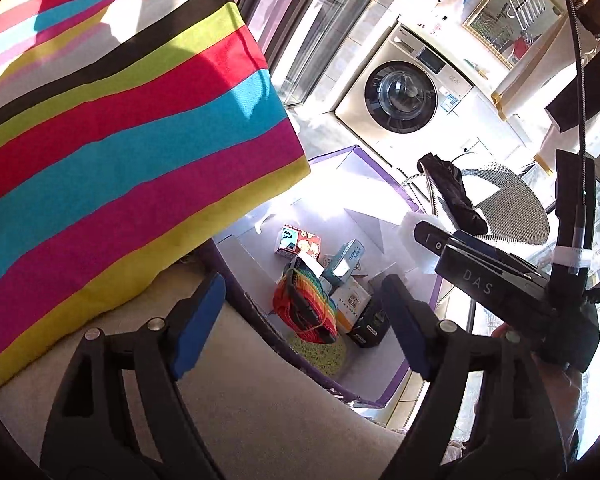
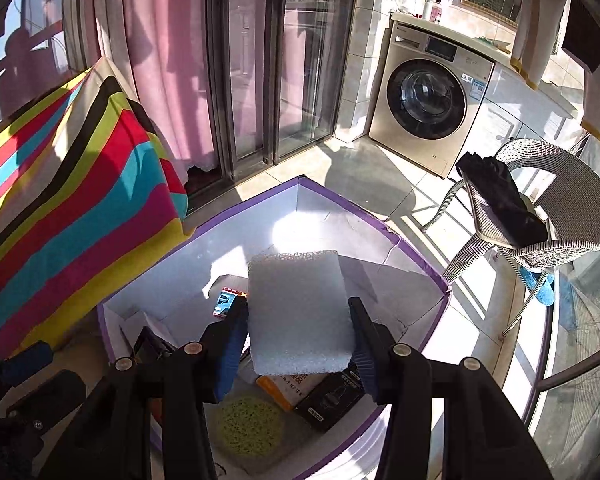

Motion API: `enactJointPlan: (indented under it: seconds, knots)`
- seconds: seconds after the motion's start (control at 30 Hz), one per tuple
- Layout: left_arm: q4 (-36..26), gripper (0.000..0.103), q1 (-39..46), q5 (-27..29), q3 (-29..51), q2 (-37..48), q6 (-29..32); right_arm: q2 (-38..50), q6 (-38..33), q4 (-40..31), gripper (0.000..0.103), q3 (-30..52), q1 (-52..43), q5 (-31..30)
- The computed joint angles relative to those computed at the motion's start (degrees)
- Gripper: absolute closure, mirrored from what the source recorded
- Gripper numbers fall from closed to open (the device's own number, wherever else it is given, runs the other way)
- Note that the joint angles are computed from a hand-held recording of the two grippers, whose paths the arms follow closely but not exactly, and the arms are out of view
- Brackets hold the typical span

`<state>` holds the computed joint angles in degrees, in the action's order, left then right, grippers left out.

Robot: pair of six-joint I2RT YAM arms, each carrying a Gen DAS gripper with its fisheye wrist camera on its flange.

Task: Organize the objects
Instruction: 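Carry roll and foam block over the cardboard box and open both tools, then move both tools back to the white boxes on the striped sofa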

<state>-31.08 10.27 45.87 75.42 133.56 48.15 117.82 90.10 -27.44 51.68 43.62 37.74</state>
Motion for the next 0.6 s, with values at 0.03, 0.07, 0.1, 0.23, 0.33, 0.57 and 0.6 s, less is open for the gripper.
enactJointPlan:
  seconds: [0.03, 0.07, 0.1, 0.23, 0.33, 0.57, 0.6]
  knots:
    - [-0.68, 0.020, 0.37, 0.22, 0.46, 0.19, 0.02, 0.07, -0.46, 0.71, 0.041, 0.01, 0.16, -0.21]
    - [-1.28, 0.020, 0.87, 0.67, 0.78, 0.31, 0.12, 0.41, -0.85, 1.24, 0.036, 0.41, 0.44, -0.41]
    - [-1.65, 0.020, 1.33, 0.97, 0.95, 0.31, 0.35, 0.67, -1.34, 1.64, 0.034, 0.82, 0.68, -0.59]
    - [1.23, 0.019, 2.75, 0.27, -0.75, -1.22, -1.71, 2.76, -4.07, 2.44, 0.027, 4.02, 1.55, -0.90]
    - [0.28, 0.019, 4.31, 1.07, 0.91, -0.08, -2.62, 3.07, -5.95, 4.18, 0.021, 5.54, 2.23, -1.01]
    - [-10.32, 0.018, 9.88, 3.51, 9.30, 4.46, 0.82, 6.91, -6.14, -0.05, 0.020, 13.62, 3.17, -1.64]
    - [-10.62, 0.018, 10.56, 2.60, 9.58, 4.44, 1.28, 7.54, -6.17, -0.64, 0.020, 14.87, 3.49, -1.31]
